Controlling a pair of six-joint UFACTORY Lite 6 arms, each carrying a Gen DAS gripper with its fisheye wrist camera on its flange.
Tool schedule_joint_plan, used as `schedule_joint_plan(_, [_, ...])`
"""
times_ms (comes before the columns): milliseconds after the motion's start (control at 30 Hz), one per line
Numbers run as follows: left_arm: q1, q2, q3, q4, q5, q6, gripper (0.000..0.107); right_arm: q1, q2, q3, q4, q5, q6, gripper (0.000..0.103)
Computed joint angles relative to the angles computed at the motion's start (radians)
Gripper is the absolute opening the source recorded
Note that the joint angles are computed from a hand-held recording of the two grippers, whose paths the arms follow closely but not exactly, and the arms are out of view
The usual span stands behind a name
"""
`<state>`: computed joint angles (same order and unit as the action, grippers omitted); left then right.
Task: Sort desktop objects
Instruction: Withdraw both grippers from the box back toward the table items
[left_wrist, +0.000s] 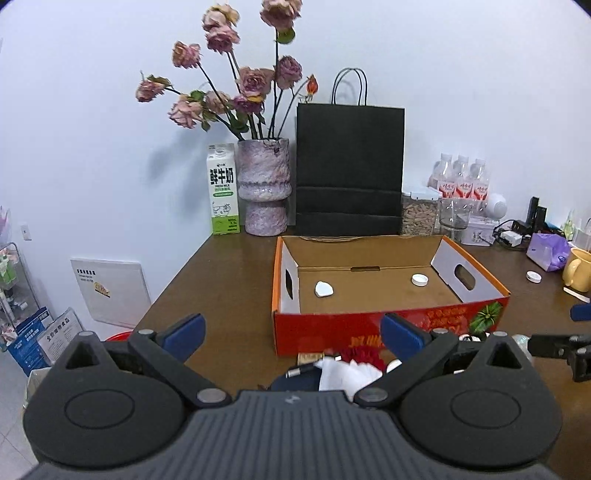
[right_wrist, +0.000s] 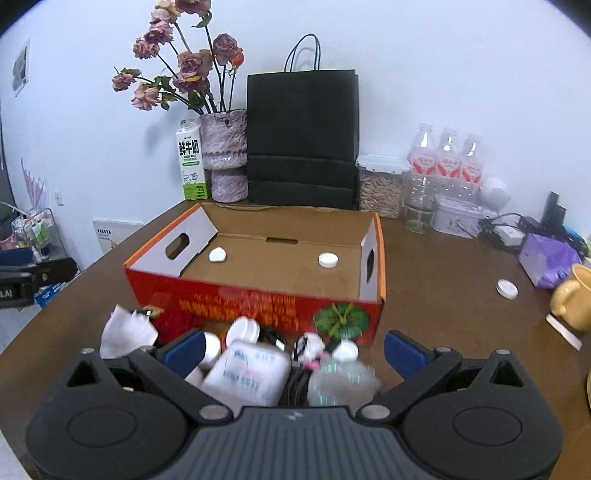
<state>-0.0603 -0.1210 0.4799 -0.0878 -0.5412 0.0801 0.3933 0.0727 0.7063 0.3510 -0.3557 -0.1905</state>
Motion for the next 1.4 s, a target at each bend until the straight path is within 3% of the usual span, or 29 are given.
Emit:
schedule_joint_plan(300, [-0.029, -0.165, -0.275, -0.041, -0.152, -0.016, 0.103, 0.139, -0.129, -0.325, 0.106, -0.238, 0.05, 0.103])
schedule_joint_plan(467, [-0.033, -0.151, -0.401, 0.002, -0.292, -0.099, 0.103, 0.251, -0.135, -0.457, 0.2, -0.399, 0.116, 0.103])
schedule_joint_plan(633, [-0.081, -0.101, -0.46, -0.067, -0.403, -0.086, 0.103, 0.338, -0.11, -0.537, 0.257, -0.501, 0.189, 0.103])
schedule_joint_plan(833, [-0.085, -0.063, -0.451, -0.098, -0.425, -0.067, 0.103, 0.343, -0.077, -0.548, 0.268, -0.547, 0.216, 0.103])
schedule_joint_plan(1400, [-0.102, 0.078, -0.337, -0.132, -0.422, -0.036, 0.103, 0.209, 0.016, -0.469, 0.15, -0.533, 0.219, 0.103])
